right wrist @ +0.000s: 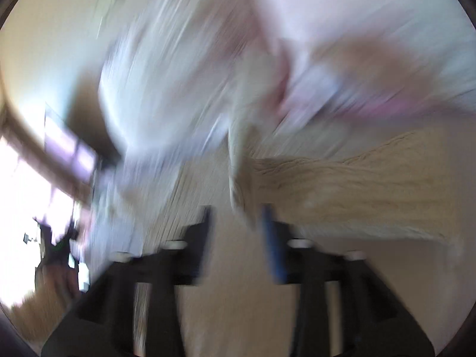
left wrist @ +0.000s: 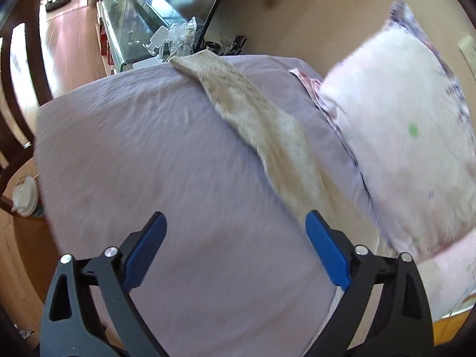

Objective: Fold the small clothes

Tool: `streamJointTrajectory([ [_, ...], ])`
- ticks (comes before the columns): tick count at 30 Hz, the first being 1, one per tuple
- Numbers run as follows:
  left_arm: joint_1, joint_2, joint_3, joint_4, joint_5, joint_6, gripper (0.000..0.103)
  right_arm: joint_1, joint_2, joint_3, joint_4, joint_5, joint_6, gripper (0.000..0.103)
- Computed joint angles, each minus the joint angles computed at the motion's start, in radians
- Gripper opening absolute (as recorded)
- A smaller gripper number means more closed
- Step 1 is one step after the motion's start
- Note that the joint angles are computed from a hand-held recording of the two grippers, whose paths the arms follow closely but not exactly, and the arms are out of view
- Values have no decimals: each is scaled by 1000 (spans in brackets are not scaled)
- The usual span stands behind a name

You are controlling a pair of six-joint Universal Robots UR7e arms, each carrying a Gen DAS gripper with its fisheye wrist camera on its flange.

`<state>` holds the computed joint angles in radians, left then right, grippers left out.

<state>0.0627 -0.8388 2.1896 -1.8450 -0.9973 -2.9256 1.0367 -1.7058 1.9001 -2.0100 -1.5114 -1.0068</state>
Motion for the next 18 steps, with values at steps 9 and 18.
streamJointTrajectory([
  [9, 90, -190, 250, -186, 111, -9, 64, -48, -21, 23, -87, -122, 183, 73],
  [18, 69, -293, 410, -316, 223, -133, 7, -96, -83, 47, -103, -147, 155, 77],
])
